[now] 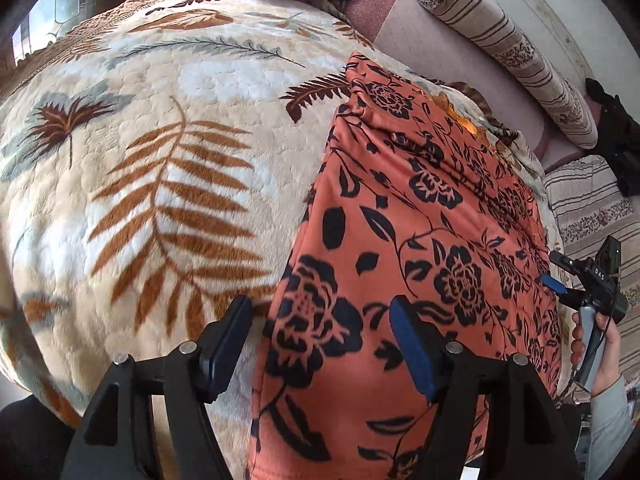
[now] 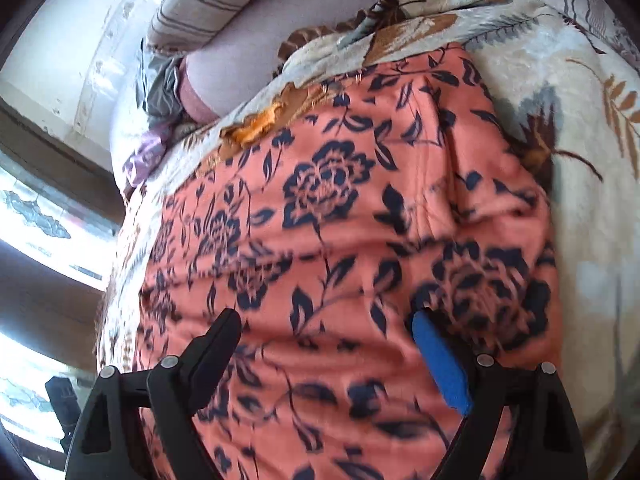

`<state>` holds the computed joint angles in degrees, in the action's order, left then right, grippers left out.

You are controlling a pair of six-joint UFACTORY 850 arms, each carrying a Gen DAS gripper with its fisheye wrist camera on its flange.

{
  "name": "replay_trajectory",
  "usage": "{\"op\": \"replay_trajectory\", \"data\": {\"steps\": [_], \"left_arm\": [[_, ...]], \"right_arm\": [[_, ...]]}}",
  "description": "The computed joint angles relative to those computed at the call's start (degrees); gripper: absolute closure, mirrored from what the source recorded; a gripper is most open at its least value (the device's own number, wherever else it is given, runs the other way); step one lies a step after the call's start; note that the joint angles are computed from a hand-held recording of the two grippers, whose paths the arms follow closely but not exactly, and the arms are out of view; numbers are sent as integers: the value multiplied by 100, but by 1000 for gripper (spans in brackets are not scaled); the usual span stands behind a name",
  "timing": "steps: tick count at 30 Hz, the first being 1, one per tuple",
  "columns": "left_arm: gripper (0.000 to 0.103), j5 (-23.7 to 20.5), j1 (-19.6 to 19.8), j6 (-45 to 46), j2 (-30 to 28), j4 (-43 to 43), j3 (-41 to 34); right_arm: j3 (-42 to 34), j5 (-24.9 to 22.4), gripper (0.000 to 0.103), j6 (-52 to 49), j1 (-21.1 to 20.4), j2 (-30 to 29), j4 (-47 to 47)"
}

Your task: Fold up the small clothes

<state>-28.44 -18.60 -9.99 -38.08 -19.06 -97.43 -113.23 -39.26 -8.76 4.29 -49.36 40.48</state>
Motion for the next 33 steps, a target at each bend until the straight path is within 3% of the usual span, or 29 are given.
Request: {"op": "replay_trajectory", "data": {"steps": [7,13,15,17,20,21,23,24,28,31,33], "left_arm": [[27,-31,-1,534,486,-460,694],[27,-116,49,658,609,-838,883],[27,-174,60,636,613,-885,883],[27,-217,86,786,612,-1123,885],[32,-160,121,970,639,-1389,955],[40,-154,121,851,633,-1277,953],[81,-283,103,372,570,-745,856],[85,-346,107,266,543,-612,823],[86,-419,110,184,549,-541,816],[73,-384,146,481,568,-948,874],[70,-423,119,457,567,-833,847]], "right_arm": [[2490,-154,13,-74,-492,1679,-102],[3954,-639,13,-1536,-910,2442,2076],[4071,-962,15,-1834,-894,2452,2373],[4117,-977,17,-2036,-828,2503,2489],[4072,-1009,50,-1861,-750,2459,2291],[4027,-989,57,-1635,-727,2419,2128],[3911,-1002,62,-1419,-699,2341,1876],[3891,-1001,62,-1370,-691,2331,1798],[3865,-974,62,-1312,-688,2321,1662],[3897,-1031,62,-1336,-751,2297,1796],[3899,-978,62,-1331,-719,2331,1682]]}}
